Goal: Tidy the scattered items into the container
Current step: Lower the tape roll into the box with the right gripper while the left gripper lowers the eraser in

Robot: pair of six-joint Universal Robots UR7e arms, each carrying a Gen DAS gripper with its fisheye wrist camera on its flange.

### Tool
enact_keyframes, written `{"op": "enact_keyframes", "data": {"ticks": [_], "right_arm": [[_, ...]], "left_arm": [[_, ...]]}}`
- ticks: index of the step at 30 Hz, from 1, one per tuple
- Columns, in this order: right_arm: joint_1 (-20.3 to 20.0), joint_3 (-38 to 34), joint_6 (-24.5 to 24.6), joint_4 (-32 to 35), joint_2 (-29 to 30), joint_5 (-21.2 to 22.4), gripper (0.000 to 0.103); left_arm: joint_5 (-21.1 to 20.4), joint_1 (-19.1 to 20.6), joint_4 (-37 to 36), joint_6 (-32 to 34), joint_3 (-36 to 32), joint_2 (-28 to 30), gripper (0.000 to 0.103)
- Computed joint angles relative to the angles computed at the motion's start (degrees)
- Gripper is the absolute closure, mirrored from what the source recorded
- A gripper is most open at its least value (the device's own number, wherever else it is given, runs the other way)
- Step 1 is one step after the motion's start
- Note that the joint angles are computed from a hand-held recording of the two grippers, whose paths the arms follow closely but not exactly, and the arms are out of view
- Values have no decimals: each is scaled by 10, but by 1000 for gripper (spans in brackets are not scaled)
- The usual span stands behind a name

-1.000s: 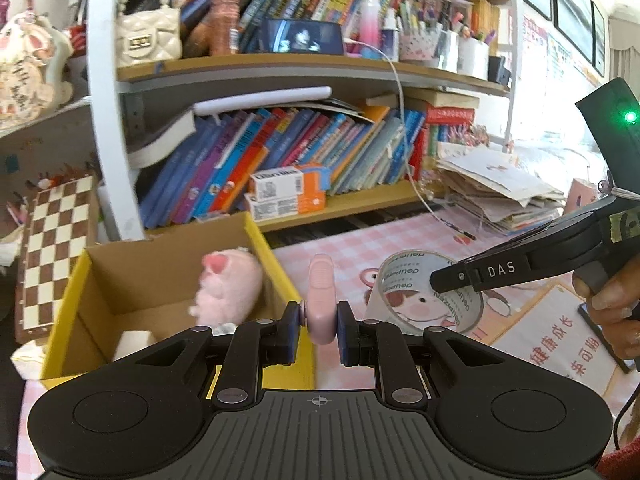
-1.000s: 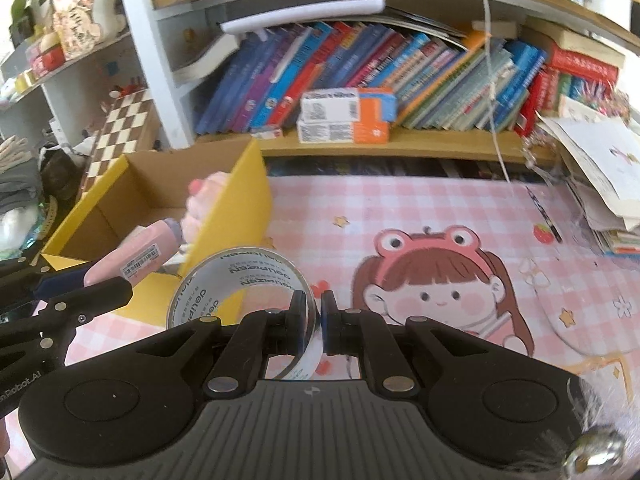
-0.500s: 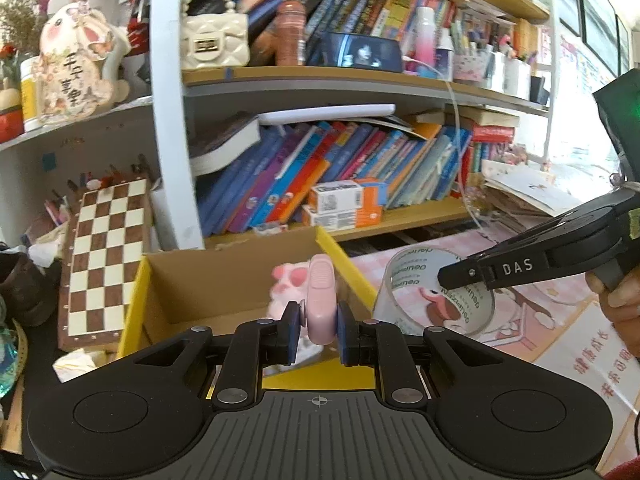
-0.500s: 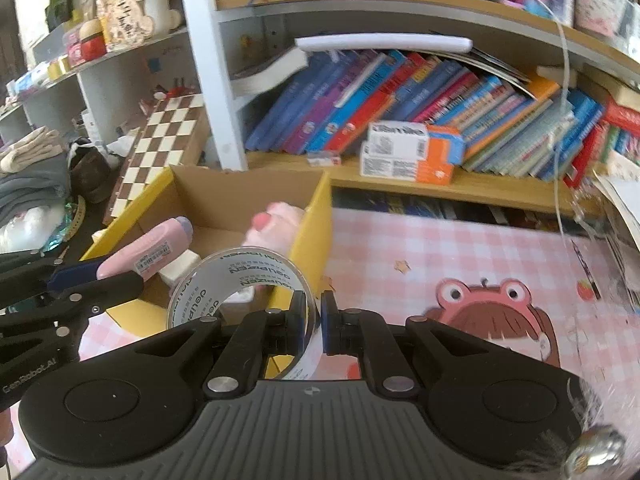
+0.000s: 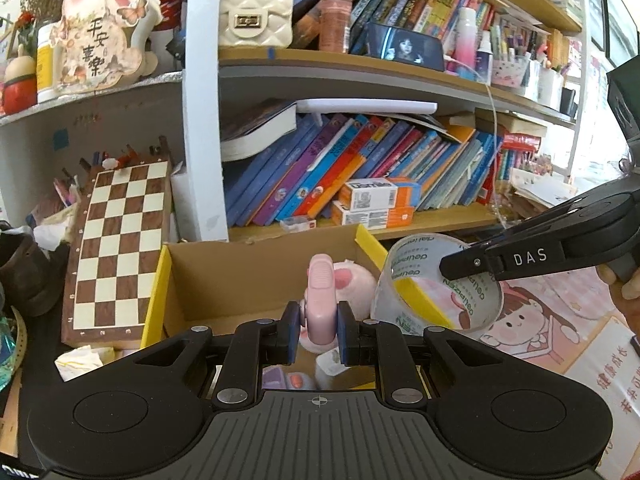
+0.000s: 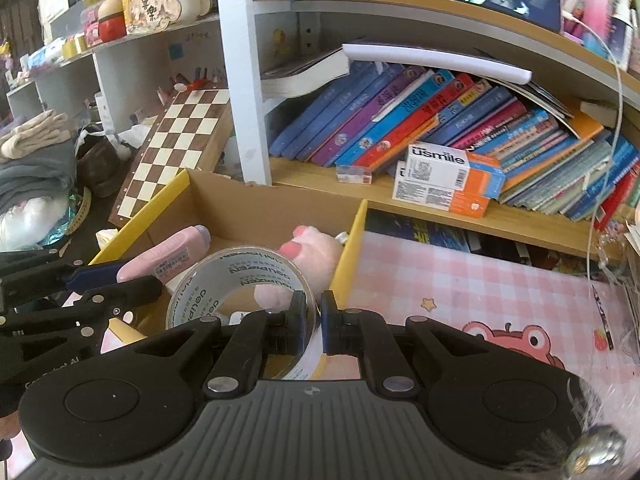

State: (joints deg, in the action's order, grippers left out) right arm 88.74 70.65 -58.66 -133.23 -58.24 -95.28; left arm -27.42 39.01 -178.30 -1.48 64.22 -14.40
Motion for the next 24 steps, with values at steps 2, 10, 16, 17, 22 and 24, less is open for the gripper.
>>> {"op": "enact_keyframes", "data": {"ticks": [2,10,16,17,22,24], "right_arm": [[2,-4,0,2,5,-2,96],[10,-16,4,-8,27,-3,95],[13,-28,0,-3,42,-7,95],[14,-30,0,-2,44,-8,95],[16,-42,-2,5,59,-15,95],[17,-48,-4,9,65,-17,95]], "left_arm": [[3,2,-1,-1,3,-3,86],[12,14,-1,4,8,-13,86],[9,25,18,11,-2,-15,86],[7,27,22,11,-4,-16,86],[-5,39,54,1,-12,-19,86],[-11,44,69,-6,-15,-21,86]]}}
